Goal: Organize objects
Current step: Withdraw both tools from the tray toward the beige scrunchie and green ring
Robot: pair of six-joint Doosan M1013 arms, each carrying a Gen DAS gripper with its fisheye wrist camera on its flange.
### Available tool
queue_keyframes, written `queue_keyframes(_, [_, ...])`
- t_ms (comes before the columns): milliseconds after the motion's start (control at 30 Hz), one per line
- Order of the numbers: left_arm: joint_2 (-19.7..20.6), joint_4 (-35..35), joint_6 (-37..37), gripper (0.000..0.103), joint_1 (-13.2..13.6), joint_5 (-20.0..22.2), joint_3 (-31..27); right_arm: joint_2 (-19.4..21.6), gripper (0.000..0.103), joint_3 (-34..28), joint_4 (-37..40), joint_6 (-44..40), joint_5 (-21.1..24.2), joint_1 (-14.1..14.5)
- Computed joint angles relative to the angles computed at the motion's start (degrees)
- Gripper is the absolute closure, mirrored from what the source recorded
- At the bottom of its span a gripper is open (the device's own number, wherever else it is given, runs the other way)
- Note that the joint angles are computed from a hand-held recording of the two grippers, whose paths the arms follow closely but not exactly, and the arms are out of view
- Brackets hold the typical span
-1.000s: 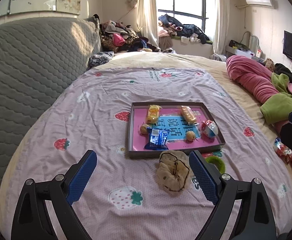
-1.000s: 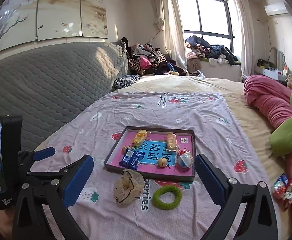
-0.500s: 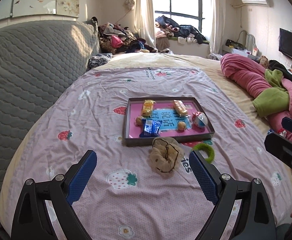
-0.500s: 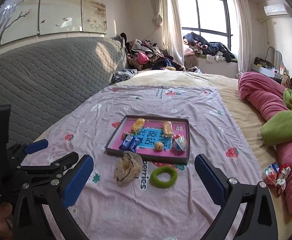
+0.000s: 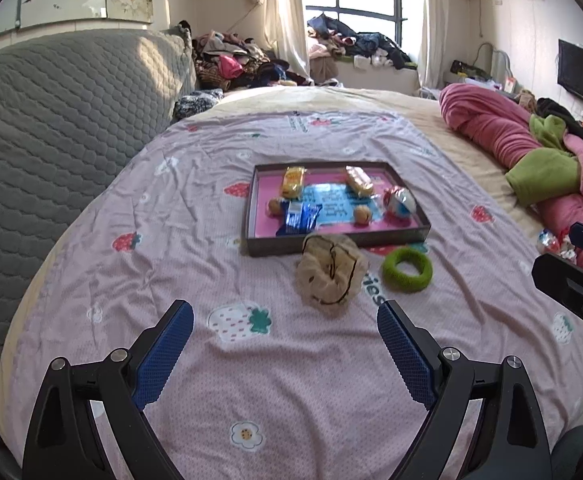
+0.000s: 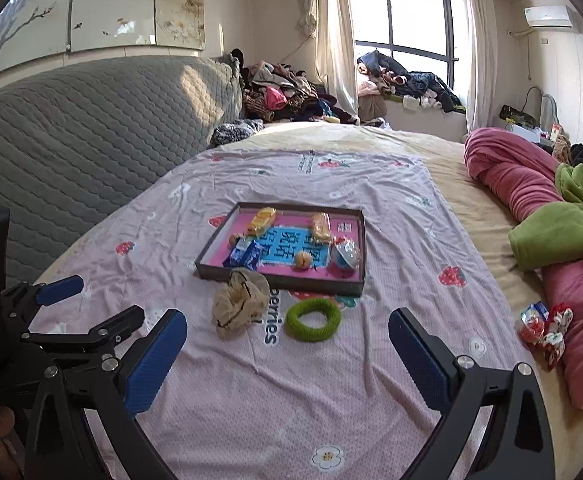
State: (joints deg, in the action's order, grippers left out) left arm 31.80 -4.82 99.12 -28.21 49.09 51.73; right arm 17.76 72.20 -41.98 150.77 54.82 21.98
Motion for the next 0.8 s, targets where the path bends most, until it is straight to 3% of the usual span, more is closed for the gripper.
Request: queue_keyframes(800, [3.15,0.93,1.05,0.009,-0.69,3.32,-0.53,2.56,0.001,1.72,4.61,-3.48,1.08,-1.57])
